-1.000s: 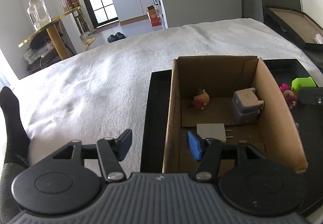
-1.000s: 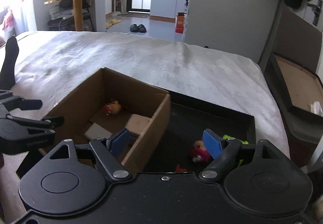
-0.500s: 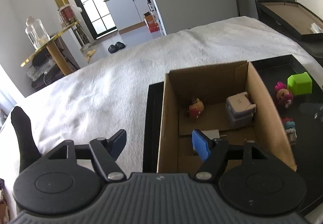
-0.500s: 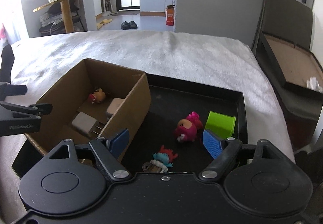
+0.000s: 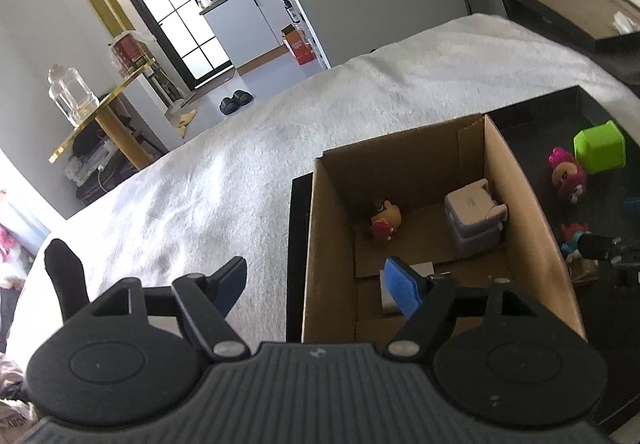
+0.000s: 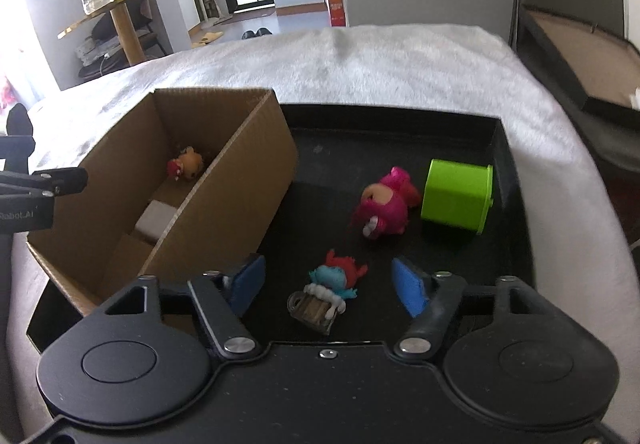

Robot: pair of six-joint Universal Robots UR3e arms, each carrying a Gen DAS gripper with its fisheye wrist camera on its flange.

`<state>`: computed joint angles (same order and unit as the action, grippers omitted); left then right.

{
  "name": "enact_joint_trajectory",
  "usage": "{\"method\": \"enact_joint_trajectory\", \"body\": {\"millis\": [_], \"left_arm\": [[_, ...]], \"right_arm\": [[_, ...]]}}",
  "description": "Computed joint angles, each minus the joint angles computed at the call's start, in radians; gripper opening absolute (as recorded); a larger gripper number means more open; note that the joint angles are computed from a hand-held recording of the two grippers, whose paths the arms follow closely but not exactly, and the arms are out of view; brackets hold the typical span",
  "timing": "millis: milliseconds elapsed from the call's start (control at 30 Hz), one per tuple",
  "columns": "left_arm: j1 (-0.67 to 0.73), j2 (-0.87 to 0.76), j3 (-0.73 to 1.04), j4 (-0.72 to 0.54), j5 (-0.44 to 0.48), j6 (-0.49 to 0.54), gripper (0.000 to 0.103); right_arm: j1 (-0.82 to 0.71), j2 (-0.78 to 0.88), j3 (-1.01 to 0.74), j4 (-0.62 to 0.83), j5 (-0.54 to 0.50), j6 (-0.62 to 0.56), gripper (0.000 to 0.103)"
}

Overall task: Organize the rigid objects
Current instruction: 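Return the right tool to the tray and grasp the blue-haired figurine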

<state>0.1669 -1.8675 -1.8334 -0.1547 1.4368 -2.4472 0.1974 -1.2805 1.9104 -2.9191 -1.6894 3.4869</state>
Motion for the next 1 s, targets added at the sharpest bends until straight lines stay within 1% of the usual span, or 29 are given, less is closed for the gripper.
{"method": "enact_joint_trajectory", "body": {"millis": [67, 167, 267, 467, 500, 533, 567, 700, 800, 833, 1000], "left_arm": [[-0.015, -0.016, 0.009, 0.011, 0.021, 0.002, 0.075], [-0.035, -0.034, 0.025, 0.014, 0.049, 0.003, 0.075], [-0.055, -0.057, 0.046, 0.023, 0.076, 0.001, 0.075], [-0.089, -0.085, 0.059, 0.043, 0.115, 0.009, 0.075], [-0.091, -0.088, 0.059, 0.045, 0.117, 0.011, 0.075], [-0.093, -0.089, 0.06, 0.043, 0.118, 0.013, 0.075], [-0.095, -0.089, 0.059, 0.043, 0.119, 0.015, 0.075], [-0.097, -0.092, 0.064, 0.043, 0.121, 0.014, 0.075], [-0.098, -0.095, 0.06, 0.045, 0.125, 0.018, 0.075], [-0.099, -0.093, 0.057, 0.045, 0.127, 0.018, 0.075], [-0.096, -0.088, 0.043, 0.045, 0.118, 0.02, 0.075]], "right_arm": [[-0.014, 0.008, 0.013, -0.016, 0.013, 0.021, 0.059], [-0.031, 0.019, 0.036, -0.037, 0.037, 0.049, 0.054], [-0.041, 0.033, 0.056, -0.064, 0.061, 0.048, 0.053], [-0.058, 0.05, 0.081, -0.109, 0.118, 0.041, 0.053], [-0.057, 0.056, 0.079, -0.111, 0.117, 0.036, 0.053], [-0.053, 0.06, 0.077, -0.11, 0.11, 0.03, 0.05], [-0.051, 0.062, 0.071, -0.099, 0.105, 0.024, 0.045], [-0.06, 0.031, 0.09, -0.082, 0.114, 0.01, 0.037], [-0.061, -0.003, 0.107, -0.057, 0.099, -0.003, 0.029], [-0.062, -0.013, 0.116, -0.054, 0.094, -0.007, 0.028], [-0.061, -0.057, 0.148, -0.023, 0.063, -0.008, 0.027]]}}
